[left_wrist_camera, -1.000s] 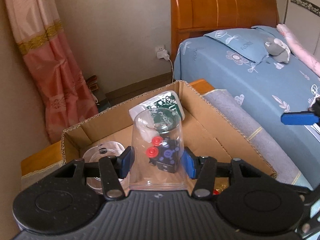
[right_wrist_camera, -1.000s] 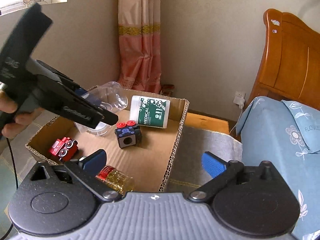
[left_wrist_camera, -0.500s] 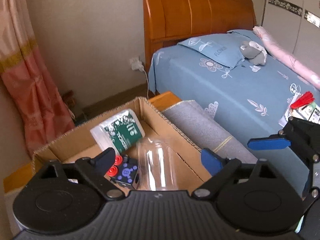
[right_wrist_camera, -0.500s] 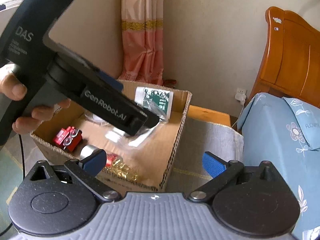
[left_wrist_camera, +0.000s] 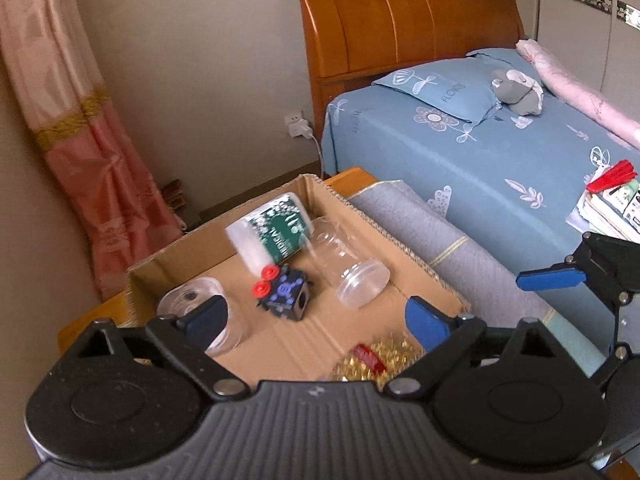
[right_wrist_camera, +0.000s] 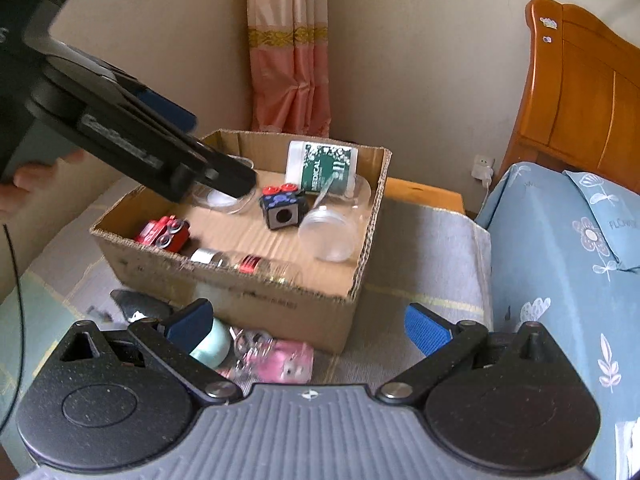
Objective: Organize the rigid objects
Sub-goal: 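Drop the clear jar into the box with the left tool while the right tool drops the cube in, then move the left tool to the grey elephant toy while the right tool grasps the pink keychain bottle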
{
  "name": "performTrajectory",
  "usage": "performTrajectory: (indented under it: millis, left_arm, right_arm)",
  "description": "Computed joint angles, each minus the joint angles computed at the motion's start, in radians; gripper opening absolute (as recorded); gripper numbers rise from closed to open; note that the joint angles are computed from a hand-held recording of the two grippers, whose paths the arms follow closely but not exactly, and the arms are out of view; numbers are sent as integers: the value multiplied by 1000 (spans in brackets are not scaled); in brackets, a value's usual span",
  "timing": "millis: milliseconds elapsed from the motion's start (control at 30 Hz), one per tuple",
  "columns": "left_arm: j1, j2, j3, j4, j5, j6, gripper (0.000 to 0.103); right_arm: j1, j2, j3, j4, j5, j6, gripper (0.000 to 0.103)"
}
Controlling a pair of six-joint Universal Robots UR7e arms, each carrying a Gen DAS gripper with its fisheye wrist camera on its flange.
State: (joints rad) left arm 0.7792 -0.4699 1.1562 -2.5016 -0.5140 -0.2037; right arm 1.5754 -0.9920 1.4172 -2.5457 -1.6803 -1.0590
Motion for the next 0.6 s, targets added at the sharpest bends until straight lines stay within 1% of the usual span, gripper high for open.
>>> performTrajectory:
  millis: [67, 200, 300, 367, 500, 600]
  left_arm:
    - [-17, -20, 45, -13, 24, -29, 99]
    - [-47, -60, 134, -31, 43, -99, 101]
    - [-70, -83, 195, -6, 76, -188, 101]
    - [-83, -96, 230, 36, 97, -266, 101]
    - [-104, -125, 299, 107, 116, -412, 101]
    - [-118, -142, 346, 138, 117, -492, 101]
  right_arm:
    - [-2, -17, 25, -12, -5, 10, 103]
    - [-14, -57, 87, -33, -11, 25, 103]
    - [-24, -90, 150, -71, -20, 26, 103]
    - [-31, -108, 183, -86, -21, 40, 103]
    - [-49, -142, 238, -94, -14, 61, 103]
    - [-56, -160, 294, -169, -28, 42, 103]
